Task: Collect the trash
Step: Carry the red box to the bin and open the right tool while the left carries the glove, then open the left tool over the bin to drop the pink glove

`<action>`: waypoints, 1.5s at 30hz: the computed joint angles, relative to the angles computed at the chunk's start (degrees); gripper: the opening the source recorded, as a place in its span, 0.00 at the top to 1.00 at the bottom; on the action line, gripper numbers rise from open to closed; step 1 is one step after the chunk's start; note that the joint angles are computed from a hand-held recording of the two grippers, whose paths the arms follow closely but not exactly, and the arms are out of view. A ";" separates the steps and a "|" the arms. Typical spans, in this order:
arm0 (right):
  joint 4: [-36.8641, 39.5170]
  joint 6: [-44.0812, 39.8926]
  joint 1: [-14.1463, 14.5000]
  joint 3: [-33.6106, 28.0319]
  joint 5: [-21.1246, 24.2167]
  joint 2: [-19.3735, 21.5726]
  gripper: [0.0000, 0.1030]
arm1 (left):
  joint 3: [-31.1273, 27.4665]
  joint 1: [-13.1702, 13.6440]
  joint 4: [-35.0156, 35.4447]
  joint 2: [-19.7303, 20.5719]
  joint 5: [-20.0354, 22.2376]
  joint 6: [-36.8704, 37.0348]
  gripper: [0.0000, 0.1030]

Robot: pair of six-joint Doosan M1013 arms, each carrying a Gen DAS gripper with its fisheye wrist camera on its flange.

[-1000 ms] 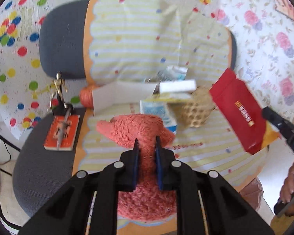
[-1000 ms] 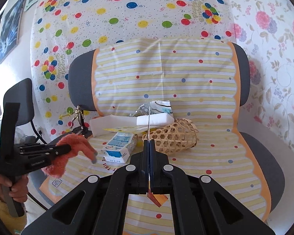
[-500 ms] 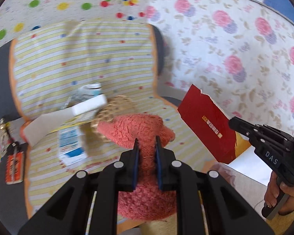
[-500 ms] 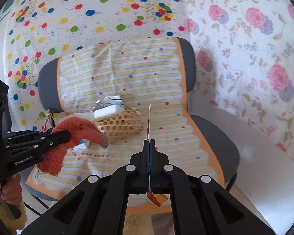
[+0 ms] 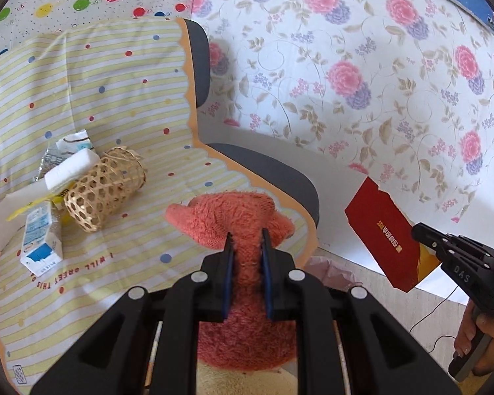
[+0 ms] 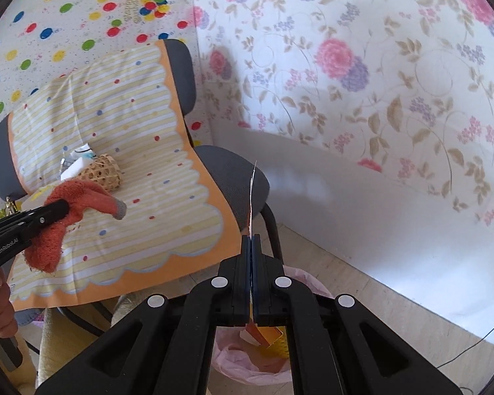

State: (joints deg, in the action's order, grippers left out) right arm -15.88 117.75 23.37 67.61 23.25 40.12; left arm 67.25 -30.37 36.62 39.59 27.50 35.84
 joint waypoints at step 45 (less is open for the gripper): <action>5.48 -0.75 -3.73 2.95 -5.78 -1.09 0.90 | -18.40 -1.55 -31.10 11.75 6.55 37.47 0.51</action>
State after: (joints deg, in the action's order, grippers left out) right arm -10.39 117.00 19.65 70.56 17.47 39.03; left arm 48.85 -31.92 5.52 51.33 34.05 73.31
